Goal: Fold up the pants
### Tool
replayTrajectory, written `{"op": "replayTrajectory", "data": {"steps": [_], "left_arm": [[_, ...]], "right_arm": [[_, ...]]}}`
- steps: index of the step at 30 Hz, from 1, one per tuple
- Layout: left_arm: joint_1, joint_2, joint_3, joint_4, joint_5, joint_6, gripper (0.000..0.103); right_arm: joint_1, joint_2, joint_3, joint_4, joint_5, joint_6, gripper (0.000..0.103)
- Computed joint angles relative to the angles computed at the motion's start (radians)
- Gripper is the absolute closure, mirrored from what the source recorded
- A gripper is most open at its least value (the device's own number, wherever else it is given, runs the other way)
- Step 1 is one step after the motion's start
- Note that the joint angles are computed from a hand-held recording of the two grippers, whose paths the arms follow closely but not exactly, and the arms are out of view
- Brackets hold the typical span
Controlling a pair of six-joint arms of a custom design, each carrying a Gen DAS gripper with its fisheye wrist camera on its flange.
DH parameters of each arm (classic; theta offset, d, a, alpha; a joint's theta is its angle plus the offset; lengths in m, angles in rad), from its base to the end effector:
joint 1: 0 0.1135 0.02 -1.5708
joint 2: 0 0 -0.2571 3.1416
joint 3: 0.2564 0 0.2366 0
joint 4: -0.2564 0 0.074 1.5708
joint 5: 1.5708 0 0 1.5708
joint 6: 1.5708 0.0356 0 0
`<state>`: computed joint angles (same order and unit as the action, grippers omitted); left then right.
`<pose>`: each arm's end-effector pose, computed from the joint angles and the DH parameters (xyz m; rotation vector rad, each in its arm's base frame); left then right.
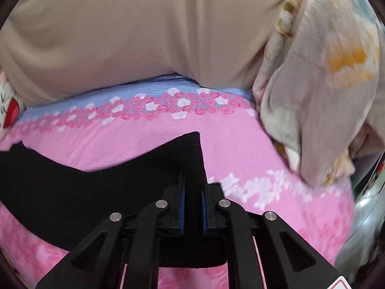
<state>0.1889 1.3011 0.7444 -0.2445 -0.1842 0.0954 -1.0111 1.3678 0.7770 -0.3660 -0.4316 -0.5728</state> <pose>0.2476 0.0540 0.2130 -0.2003 2.3748 0.3544 0.1469 -0.2064 0.2008 0.3603 2.3876 -0.1726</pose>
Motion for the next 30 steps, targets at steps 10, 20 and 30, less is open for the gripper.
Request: {"op": "replayTrajectory", "data": {"steps": [10, 20, 30], "left_arm": [[-0.184, 0.116, -0.058, 0.104, -0.105, -0.066, 0.013], [-0.180, 0.531, 0.262, 0.093, -0.086, -0.118, 0.008], [-0.044, 0.433, 0.351, 0.081, 0.029, -0.123, 0.008]], "right_arm": [[-0.156, 0.024, -0.058, -0.024, -0.147, 0.080, 0.090], [-0.025, 0.010, -0.097, -0.043, -0.064, 0.192, 0.066], [-0.137, -0.141, -0.069, -0.247, -0.242, 0.138, 0.041]]}}
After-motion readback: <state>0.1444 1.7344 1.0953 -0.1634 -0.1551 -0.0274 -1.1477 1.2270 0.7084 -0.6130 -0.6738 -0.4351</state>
